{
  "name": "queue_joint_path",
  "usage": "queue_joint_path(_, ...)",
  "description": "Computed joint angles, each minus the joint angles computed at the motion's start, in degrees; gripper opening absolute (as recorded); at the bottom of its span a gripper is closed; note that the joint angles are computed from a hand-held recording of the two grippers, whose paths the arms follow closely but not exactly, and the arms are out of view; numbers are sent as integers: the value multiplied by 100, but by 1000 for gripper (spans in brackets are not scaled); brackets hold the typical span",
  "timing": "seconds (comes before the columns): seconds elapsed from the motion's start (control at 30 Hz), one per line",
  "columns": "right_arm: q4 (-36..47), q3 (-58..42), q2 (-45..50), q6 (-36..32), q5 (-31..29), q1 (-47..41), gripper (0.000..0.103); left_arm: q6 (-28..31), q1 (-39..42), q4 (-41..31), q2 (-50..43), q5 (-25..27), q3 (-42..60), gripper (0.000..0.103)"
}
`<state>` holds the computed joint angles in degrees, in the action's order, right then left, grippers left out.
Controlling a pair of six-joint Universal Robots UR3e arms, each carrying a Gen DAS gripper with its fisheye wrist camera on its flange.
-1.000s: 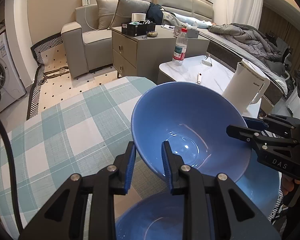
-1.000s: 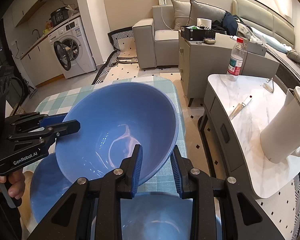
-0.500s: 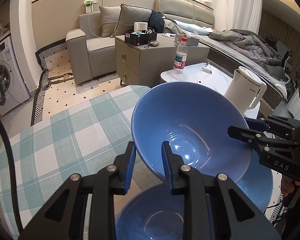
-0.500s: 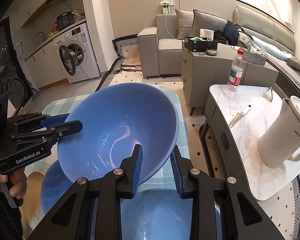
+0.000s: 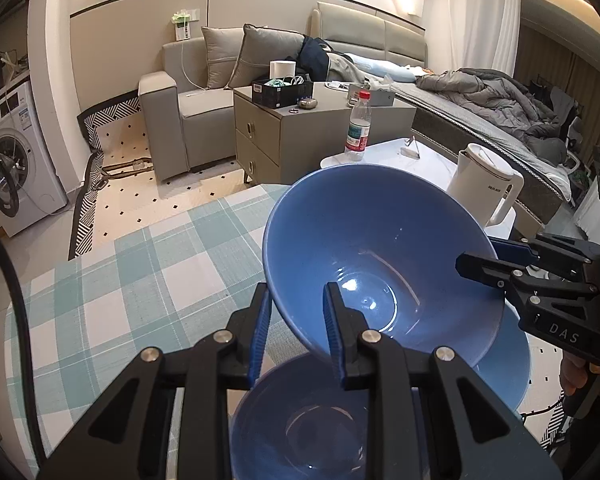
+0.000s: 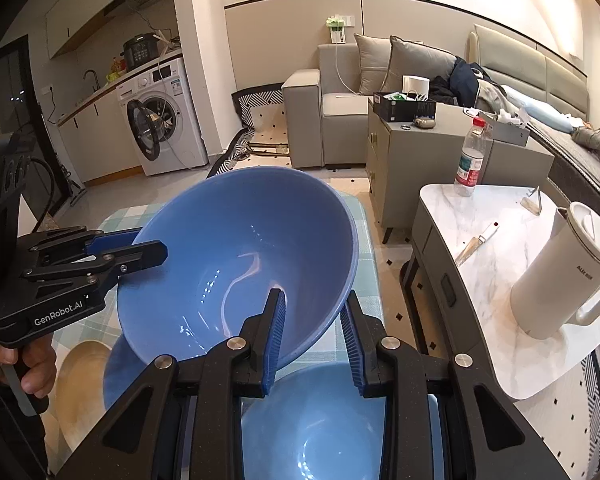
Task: Organize plates and bowls
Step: 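Lift the blue bowl with both tools and carry it over another blue bowl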
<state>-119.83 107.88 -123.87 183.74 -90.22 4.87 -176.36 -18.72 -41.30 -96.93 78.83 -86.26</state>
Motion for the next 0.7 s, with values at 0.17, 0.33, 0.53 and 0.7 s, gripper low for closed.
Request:
queue_joint_path(0.17, 40, -101, -42, 218, -227, 345, 29, 26, 53, 20, 323, -43, -254, 25)
queue_joint_path(0.33, 104, -218, -55, 523, -579, 831, 29, 66, 114, 12, 657, -85, -537, 25)
queue_joint_path(0.53, 109, -329, 9, 966, -1087, 1523, 29, 131, 187, -15, 1024, -120, -829, 25)
queue_joint_path(0.7, 35, -372, 172, 1398, -1547, 2174, 29, 161, 247, -13, 1284, -127, -1082, 25)
